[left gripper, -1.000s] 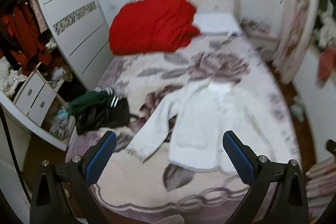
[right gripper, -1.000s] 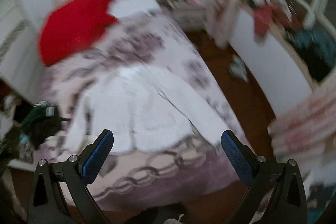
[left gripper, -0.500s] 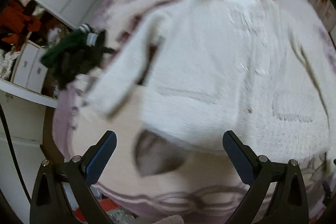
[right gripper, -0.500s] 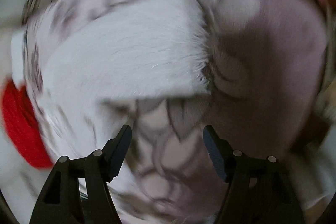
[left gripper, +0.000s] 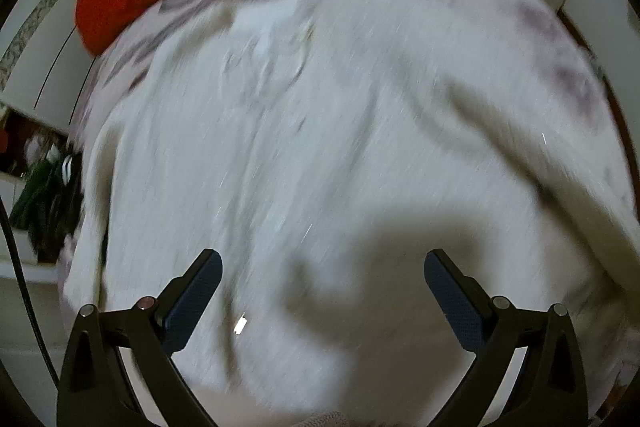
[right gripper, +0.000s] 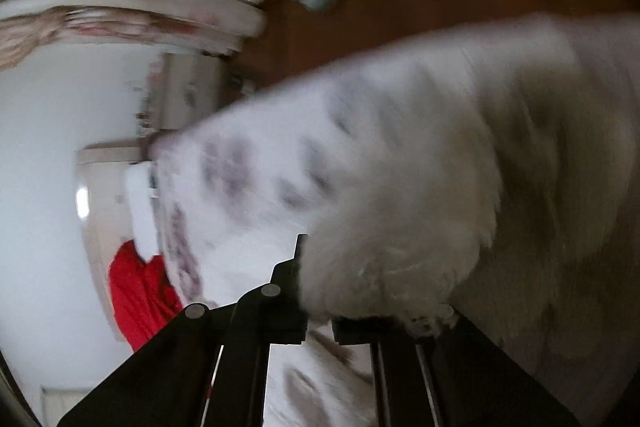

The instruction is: Fold large clothes

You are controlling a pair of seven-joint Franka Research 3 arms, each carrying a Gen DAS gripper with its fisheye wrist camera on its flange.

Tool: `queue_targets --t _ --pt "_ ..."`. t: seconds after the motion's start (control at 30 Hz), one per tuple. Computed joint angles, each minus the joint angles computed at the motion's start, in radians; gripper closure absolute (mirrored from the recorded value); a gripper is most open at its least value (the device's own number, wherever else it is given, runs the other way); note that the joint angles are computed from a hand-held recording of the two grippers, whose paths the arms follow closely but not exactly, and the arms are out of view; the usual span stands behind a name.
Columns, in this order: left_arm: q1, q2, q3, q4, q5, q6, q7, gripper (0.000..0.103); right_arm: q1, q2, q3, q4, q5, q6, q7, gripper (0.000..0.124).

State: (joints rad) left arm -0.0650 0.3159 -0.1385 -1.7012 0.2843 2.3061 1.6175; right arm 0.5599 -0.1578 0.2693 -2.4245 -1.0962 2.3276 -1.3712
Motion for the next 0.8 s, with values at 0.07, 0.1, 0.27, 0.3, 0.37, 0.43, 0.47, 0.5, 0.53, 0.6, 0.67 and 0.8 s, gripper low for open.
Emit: queue_targets --t 0.07,0.1,0.27,0.3,0.37,0.43,0.47,0.5,0.53,0.6,0.67,0.8 --pt "-0.016 0.048 -0.010 0.080 -0.013 -0.016 -0.018 0.000 -0.010 -0.056 -0.012 0.005 -0.015 -0.043 -0.127 0.116" --pt "-0.024 0.081 -0.014 0.131 -0.025 -0.030 -0.030 0.000 -0.021 -0.080 -0.025 0.007 -0.023 -0.037 -0.199 0.116" --pt "-0.085 0.216 0.015 0.282 0.048 -0.035 -0.101 0.000 -0.092 -0.038 -0.103 -0.024 0.064 0.284 -0.367 0.108" --pt "-0.091 0.248 0.015 0.316 0.063 -0.062 -0.107 0.000 -0.113 -0.002 -0.100 -0.050 0.040 0.383 -0.276 0.105" --pt "-0.104 0.334 0.020 0.425 0.057 -0.119 -0.097 0.000 -0.150 0.057 -0.080 -0.069 -0.077 0.474 -0.032 0.083" --pt "-0.117 0.399 0.026 0.500 0.061 -0.155 -0.099 0.000 -0.155 0.113 -0.059 -0.048 -0.301 0.441 0.295 0.078" --pt "-0.126 0.428 0.033 0.524 0.072 -0.159 -0.101 0.000 -0.141 0.137 -0.058 -0.035 -0.362 0.405 0.404 0.073" --pt "-0.137 0.459 0.042 0.558 0.084 -0.171 -0.101 0.000 -0.125 0.163 -0.059 -0.020 -0.410 0.357 0.496 0.072" --pt "-0.148 0.491 0.052 0.584 0.099 -0.186 -0.100 0.000 -0.116 0.171 -0.069 -0.022 -0.418 0.336 0.534 0.071" --pt "-0.139 0.530 0.044 0.607 0.078 -0.191 -0.096 0.000 -0.102 0.207 -0.085 0.009 -0.410 0.297 0.588 0.068" --pt "-0.107 0.499 0.027 0.536 0.040 -0.121 -0.119 0.000 -0.087 0.224 -0.095 0.027 -0.343 0.258 0.579 0.069" --pt "-0.070 0.413 0.010 0.412 0.014 -0.057 -0.091 0.000 -0.092 0.200 -0.112 0.072 -0.056 0.229 0.191 0.116"
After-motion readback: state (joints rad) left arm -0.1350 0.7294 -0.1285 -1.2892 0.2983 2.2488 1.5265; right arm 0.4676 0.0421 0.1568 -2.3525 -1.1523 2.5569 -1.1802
